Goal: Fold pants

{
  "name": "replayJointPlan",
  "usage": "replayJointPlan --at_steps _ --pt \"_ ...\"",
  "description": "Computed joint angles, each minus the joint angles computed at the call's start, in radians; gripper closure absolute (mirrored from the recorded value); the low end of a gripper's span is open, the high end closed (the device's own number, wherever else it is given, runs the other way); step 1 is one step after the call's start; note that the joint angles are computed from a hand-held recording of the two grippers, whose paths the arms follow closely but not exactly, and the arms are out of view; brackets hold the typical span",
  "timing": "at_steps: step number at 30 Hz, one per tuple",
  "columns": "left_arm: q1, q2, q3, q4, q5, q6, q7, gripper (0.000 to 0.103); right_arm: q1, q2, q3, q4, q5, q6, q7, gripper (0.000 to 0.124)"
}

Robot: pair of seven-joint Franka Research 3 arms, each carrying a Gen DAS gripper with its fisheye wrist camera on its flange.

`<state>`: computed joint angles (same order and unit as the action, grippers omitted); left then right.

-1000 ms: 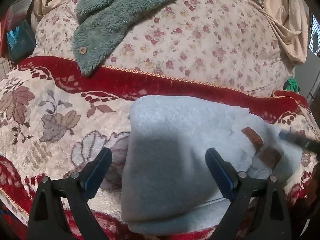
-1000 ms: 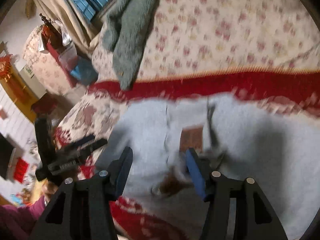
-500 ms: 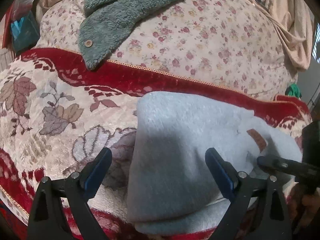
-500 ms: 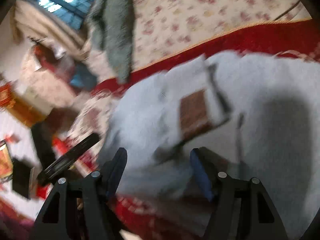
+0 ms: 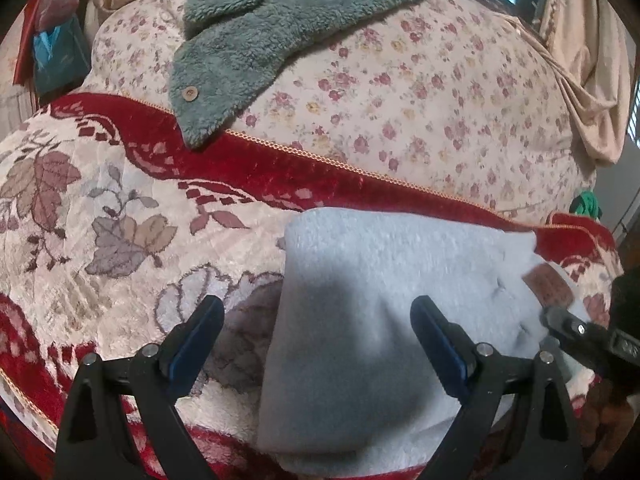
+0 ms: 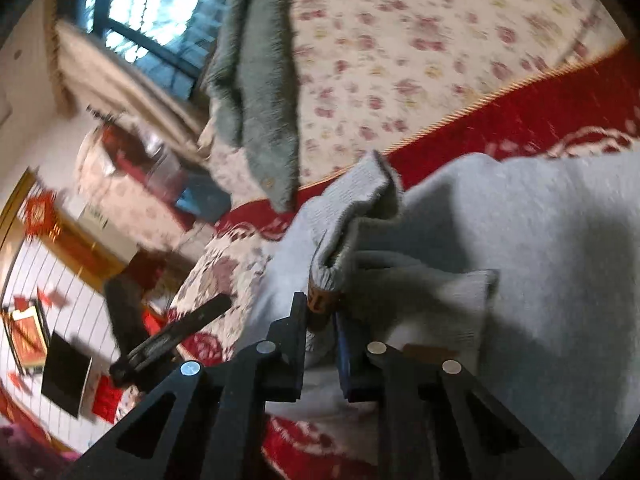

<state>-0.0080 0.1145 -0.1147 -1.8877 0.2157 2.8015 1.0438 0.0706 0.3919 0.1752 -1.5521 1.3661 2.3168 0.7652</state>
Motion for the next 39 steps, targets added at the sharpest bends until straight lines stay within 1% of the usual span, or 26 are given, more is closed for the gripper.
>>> replayJointPlan --at_steps 1,3,5,6,8,10,11,12,13,14,15,17,18,19,21,22,23,24,26,28,31,32,33,35,37,39 --pt "0.002 -0.002 -0.002 0.0 -0.014 -0.005 0.003 0.009 -0.006 -0.018 0.003 -0.014 0.005 -0.021 -0.004 0.112" --pt "0.006 -0.011 -0.005 -0.012 -0.03 0.01 0.018 0.009 -0.015 -0.057 0.003 -0.058 0.046 -0.04 -0.034 0.112" --pt "0.0 -0.018 0.003 -0.018 0.012 0.013 0.001 0.009 -0.028 -0.122 -0.012 -0.146 0.108 -0.053 -0.09 0.113" --pt "-0.002 -0.019 0.005 -0.017 0.026 0.009 -0.003 0.009 -0.021 -0.13 -0.025 -0.162 0.119 -0.039 -0.087 0.113" --pt "-0.001 -0.013 -0.003 -0.016 0.012 0.006 0.026 0.009 -0.006 -0.118 -0.054 -0.19 0.094 0.002 -0.016 0.113" --pt "-0.008 -0.004 -0.004 -0.008 0.024 -0.006 0.029 0.009 0.012 -0.079 -0.068 -0.175 0.031 0.044 0.065 0.113" --pt "-0.016 0.0 0.0 -0.005 0.055 -0.014 0.007 0.009 0.009 -0.075 -0.062 -0.18 0.054 0.057 0.067 0.111" --pt "-0.021 0.001 0.003 -0.005 0.076 -0.017 -0.01 0.009 -0.003 -0.074 -0.051 -0.179 0.092 0.036 0.055 0.107" --pt "-0.021 0.001 0.001 -0.009 0.075 -0.013 -0.008 0.009 -0.009 -0.069 -0.046 -0.164 0.096 -0.003 0.054 0.107" --pt "-0.019 0.001 -0.002 -0.01 0.065 -0.011 0.002 0.009 -0.001 -0.064 -0.046 -0.139 0.048 -0.03 0.066 0.107" --pt "-0.018 0.003 -0.002 -0.008 0.063 -0.013 0.006 0.009 0.018 -0.062 -0.047 -0.107 -0.03 -0.041 0.069 0.107" --pt "-0.019 0.001 0.002 -0.012 0.073 -0.005 -0.011 0.009 0.032 -0.052 -0.036 -0.059 -0.085 -0.068 0.045 0.107" --pt "-0.016 0.0 0.002 -0.014 0.066 0.002 -0.013 0.009 0.034 -0.043 -0.031 -0.041 -0.091 -0.076 0.049 0.107" --pt "-0.013 -0.002 0.001 -0.018 0.054 0.008 -0.013 0.009 0.04 -0.027 -0.027 -0.019 -0.103 -0.077 0.068 0.107" --pt "-0.009 -0.002 0.001 -0.018 0.042 0.007 -0.012 0.009 0.059 0.026 -0.025 0.036 -0.159 -0.071 0.146 0.107" --pt "-0.008 -0.003 0.001 -0.019 0.038 0.003 -0.012 0.009 0.062 0.045 -0.028 0.047 -0.201 -0.082 0.198 0.107" --pt "-0.006 -0.006 0.0 -0.023 0.032 -0.001 -0.008 0.009 0.053 0.059 -0.023 0.048 -0.212 -0.103 0.234 0.107" --pt "-0.004 -0.013 0.001 -0.033 0.03 0.005 -0.004 0.009 0.037 0.059 -0.013 0.029 -0.196 -0.117 0.242 0.107" --pt "-0.004 -0.018 0.006 -0.041 0.05 0.011 -0.012 0.009 0.023 0.047 -0.004 -0.006 -0.175 -0.112 0.241 0.109" --pt "-0.006 -0.013 0.009 -0.035 0.073 0.0 -0.023 0.009 0.009 0.055 0.007 -0.014 -0.129 -0.109 0.233 0.109" --pt "-0.005 -0.004 0.003 -0.026 0.054 -0.013 -0.009 0.009 0.002 0.094 0.029 0.03 -0.055 -0.092 0.228 0.109" --pt "-0.006 -0.008 0.003 -0.031 0.059 -0.009 -0.013 0.009 -0.002 0.102 0.038 0.038 -0.027 -0.083 0.207 0.109" --pt "-0.008 -0.012 0.005 -0.037 0.069 -0.002 -0.02 0.009 -0.008 0.112 0.047 0.047 0.003 -0.078 0.184 0.109" --pt "-0.015 -0.011 0.01 -0.035 0.109 -0.008 -0.044 0.009 -0.016 0.12 0.053 0.053 0.033 -0.078 0.187 0.109" --pt "-0.02 -0.01 0.011 -0.025 0.139 -0.028 -0.057 0.009 -0.031 0.091 0.053 0.019 0.048 -0.101 0.205 0.108" --pt "-0.018 -0.02 0.011 -0.04 0.149 0.003 -0.055 0.009 -0.035 0.059 0.045 -0.02 0.069 -0.101 0.17 0.106"
